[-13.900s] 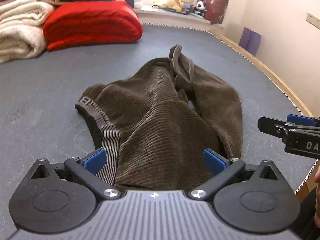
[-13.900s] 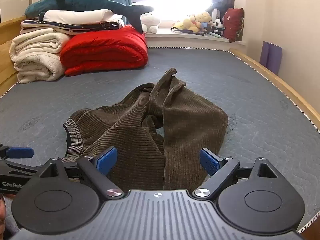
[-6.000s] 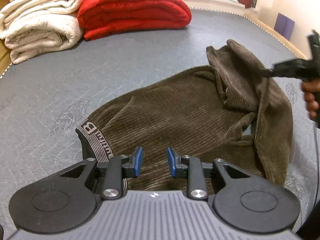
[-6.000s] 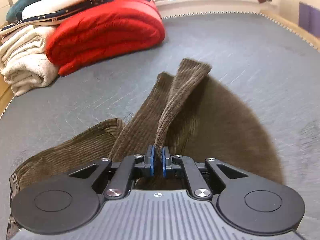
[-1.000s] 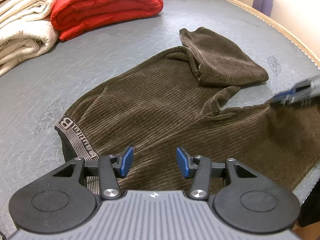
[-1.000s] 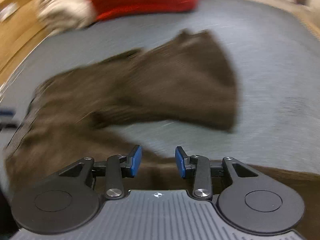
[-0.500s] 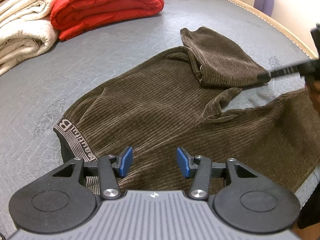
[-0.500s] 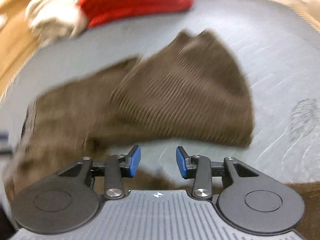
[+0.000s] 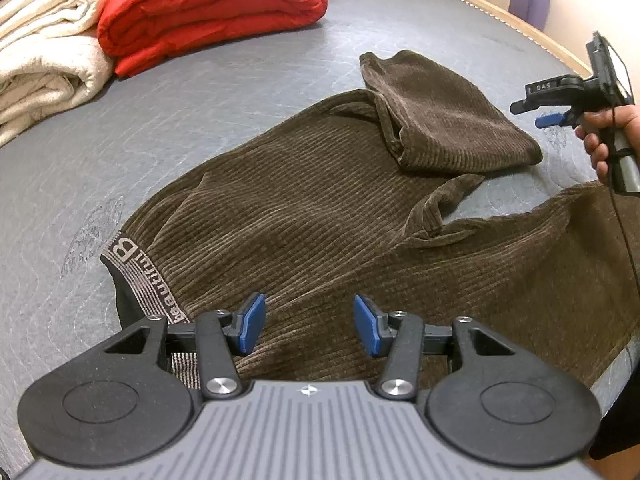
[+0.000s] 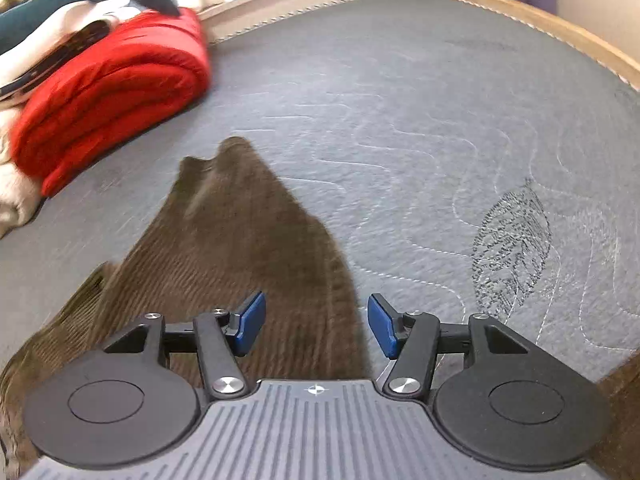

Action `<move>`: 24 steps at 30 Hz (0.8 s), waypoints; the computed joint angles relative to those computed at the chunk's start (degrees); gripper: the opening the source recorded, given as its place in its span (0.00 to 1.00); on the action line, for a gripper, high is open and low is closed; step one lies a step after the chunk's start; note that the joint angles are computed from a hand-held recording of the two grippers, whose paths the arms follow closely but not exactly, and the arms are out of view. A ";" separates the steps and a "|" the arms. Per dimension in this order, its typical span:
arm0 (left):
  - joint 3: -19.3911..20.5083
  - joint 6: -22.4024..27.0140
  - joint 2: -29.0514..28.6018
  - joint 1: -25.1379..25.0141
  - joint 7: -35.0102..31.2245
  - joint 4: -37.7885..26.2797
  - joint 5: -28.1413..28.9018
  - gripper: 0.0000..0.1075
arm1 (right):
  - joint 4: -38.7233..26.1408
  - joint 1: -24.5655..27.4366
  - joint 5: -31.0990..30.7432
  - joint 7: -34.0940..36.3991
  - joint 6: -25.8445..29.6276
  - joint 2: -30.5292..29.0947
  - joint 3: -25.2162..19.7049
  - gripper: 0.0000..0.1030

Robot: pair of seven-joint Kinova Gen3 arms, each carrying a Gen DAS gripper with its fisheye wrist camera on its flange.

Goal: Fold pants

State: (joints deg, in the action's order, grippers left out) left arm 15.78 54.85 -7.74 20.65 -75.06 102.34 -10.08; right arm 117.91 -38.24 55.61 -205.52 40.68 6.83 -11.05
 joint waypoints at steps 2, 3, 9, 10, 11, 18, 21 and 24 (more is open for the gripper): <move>0.12 0.39 0.37 0.07 0.12 -0.19 -0.20 0.51 | -1.01 1.57 -1.16 1.51 -0.48 2.15 -0.47 0.61; 0.02 0.29 0.44 0.16 -0.08 -0.19 -0.08 0.51 | -1.42 1.02 -1.90 3.13 -1.03 3.01 0.82 0.61; -0.43 0.26 1.16 0.06 -0.08 -0.47 -0.24 0.51 | -2.79 -0.47 -1.72 5.18 -1.84 5.95 3.72 0.60; -0.61 0.25 1.17 -0.03 -0.06 -0.51 -0.23 0.51 | -3.01 -0.83 -1.30 5.55 -1.68 6.16 3.92 0.60; -0.74 0.19 1.13 -0.09 -0.02 -0.54 -0.17 0.51 | -3.32 -1.24 -0.98 6.08 -1.28 6.49 4.02 0.60; -0.91 0.05 0.75 -0.40 -0.27 -0.50 0.09 0.51 | -3.96 -4.05 2.99 11.80 -0.02 5.95 2.79 0.00; -0.68 0.12 0.54 -0.39 0.09 -0.42 -0.12 0.51 | -3.44 -4.88 4.12 13.94 -0.73 4.04 1.65 0.00; -0.74 0.06 0.39 -0.49 0.47 -0.45 0.19 0.51 | -2.12 -4.51 4.70 17.74 -4.41 0.66 -0.01 0.00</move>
State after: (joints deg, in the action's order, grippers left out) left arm 15.04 54.92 -7.35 20.16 -74.59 101.90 -9.88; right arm 115.78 -42.75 60.31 -187.77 36.27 7.49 -11.06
